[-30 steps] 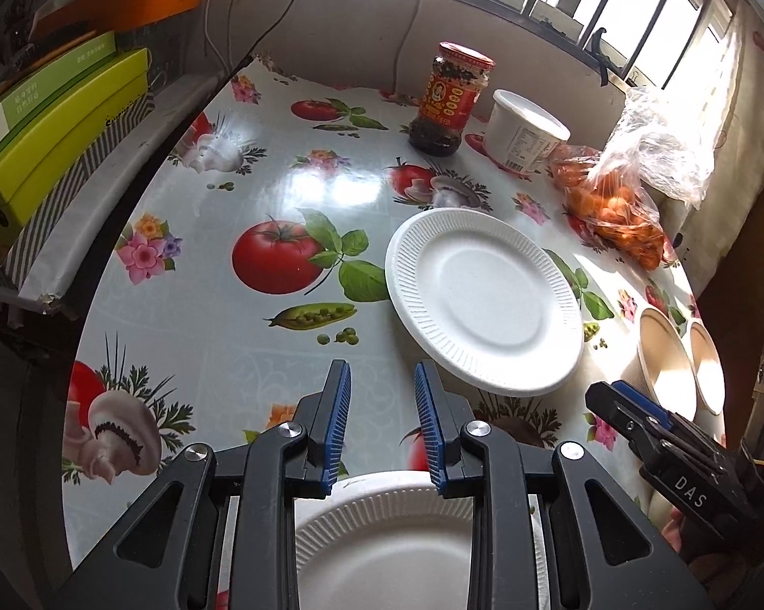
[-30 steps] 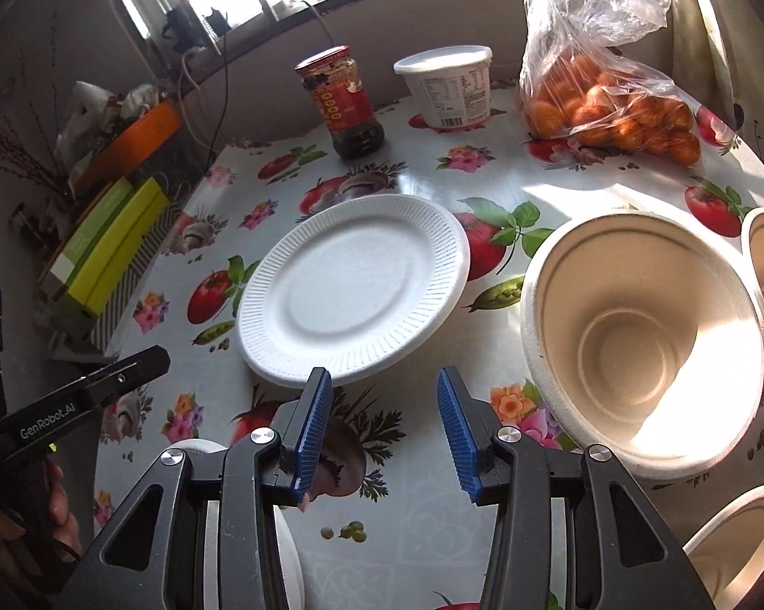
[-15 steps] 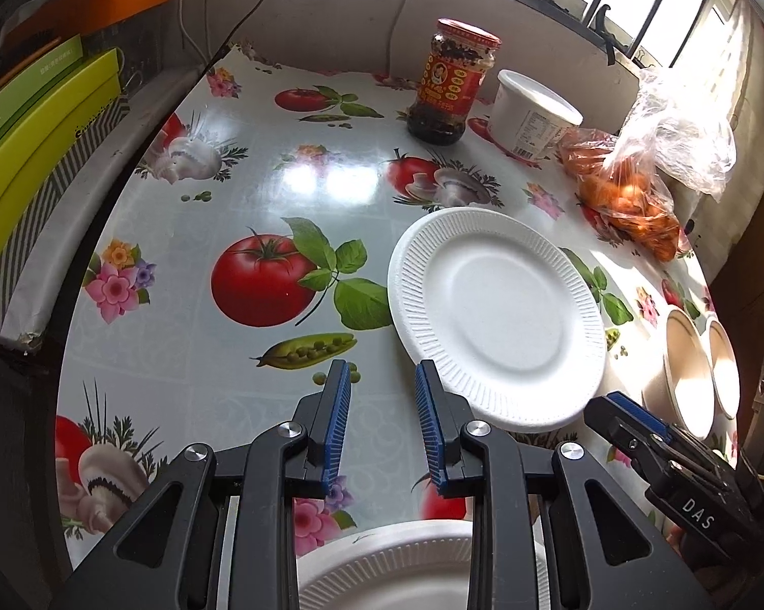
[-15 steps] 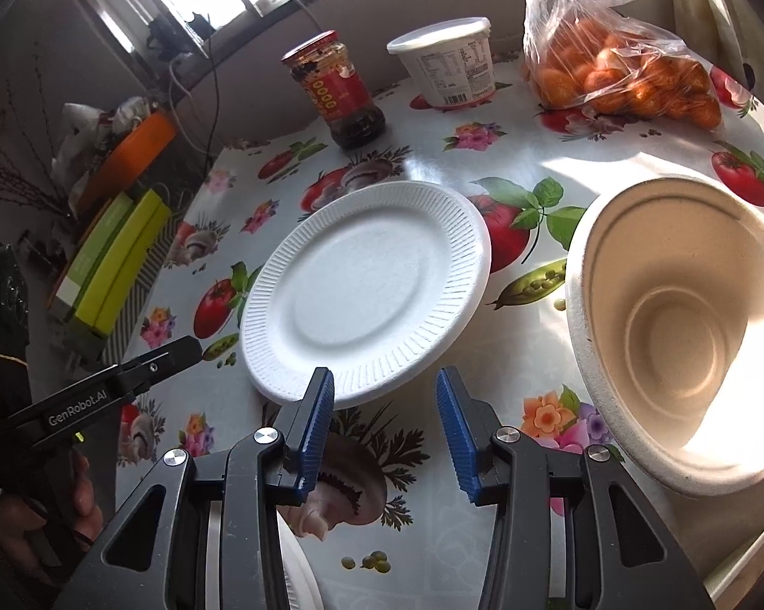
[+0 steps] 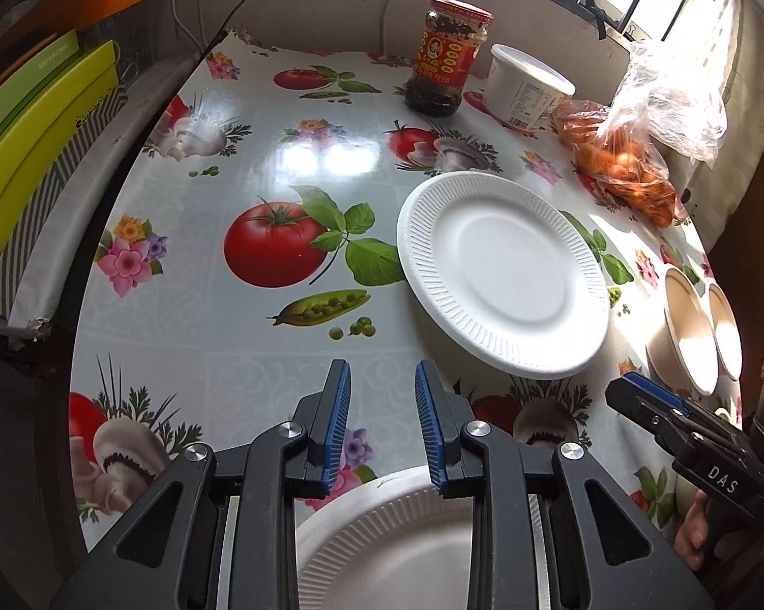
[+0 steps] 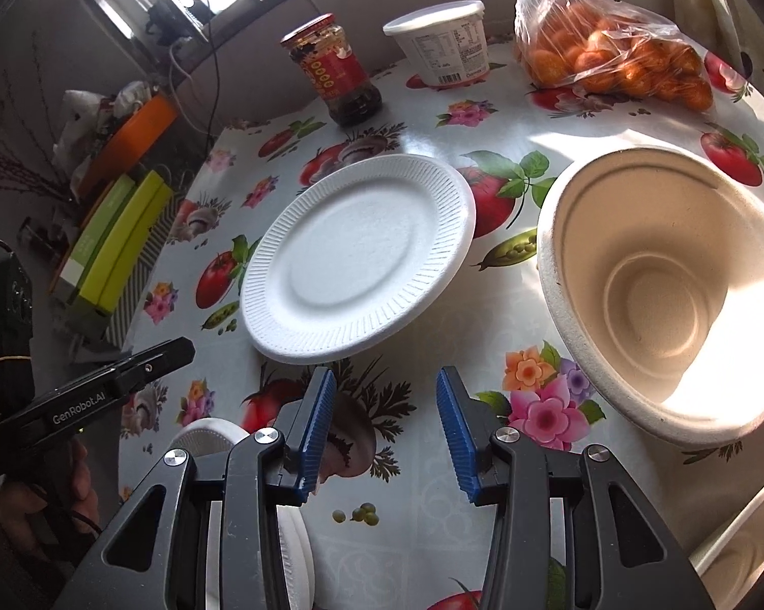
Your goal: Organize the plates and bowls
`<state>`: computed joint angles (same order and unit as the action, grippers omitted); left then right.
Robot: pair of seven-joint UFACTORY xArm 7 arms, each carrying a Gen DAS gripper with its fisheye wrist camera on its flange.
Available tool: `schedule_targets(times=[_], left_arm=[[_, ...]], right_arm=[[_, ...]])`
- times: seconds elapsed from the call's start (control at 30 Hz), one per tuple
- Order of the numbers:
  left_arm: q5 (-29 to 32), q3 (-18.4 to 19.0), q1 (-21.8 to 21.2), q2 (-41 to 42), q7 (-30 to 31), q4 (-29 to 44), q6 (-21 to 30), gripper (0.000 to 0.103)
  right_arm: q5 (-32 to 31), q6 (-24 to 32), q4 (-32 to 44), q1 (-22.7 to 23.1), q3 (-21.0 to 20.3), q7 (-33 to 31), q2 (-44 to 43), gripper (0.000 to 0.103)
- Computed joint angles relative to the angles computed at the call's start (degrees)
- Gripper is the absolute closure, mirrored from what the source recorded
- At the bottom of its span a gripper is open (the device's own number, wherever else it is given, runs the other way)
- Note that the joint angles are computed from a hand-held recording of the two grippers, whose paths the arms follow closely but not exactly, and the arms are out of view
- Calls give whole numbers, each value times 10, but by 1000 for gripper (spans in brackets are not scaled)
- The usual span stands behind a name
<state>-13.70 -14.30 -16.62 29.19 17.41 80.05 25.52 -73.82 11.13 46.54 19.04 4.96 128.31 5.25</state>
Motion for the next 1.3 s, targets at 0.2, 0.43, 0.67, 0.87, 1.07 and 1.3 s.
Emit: schedule_targets(times=[0.2,0.43,0.67,0.87,1.07,1.3], left_arm=[[10,7,2,-38,0,-8,-5,76],[-7,0,-8,-1,-2,48,5,76],[45,25,-50,82,-44,134,64,76],[61,36,-59,137,-71,211,118,76],[68,36,-59,153,-74,235,134,76],[68,38,-58,174,-89,272,155,76]], right_arm=[[-8,13,9,-4,11,-5,-30,61],[-11,9,36,-16,11,-3,-6,61],[-15,-9,51,-8,-18,24,39,61],[2,-6,51,1,-35,17,49,61],[-3,-9,44,-1,-42,26,47,61],[29,-13,44,-7,-47,2,55,61]])
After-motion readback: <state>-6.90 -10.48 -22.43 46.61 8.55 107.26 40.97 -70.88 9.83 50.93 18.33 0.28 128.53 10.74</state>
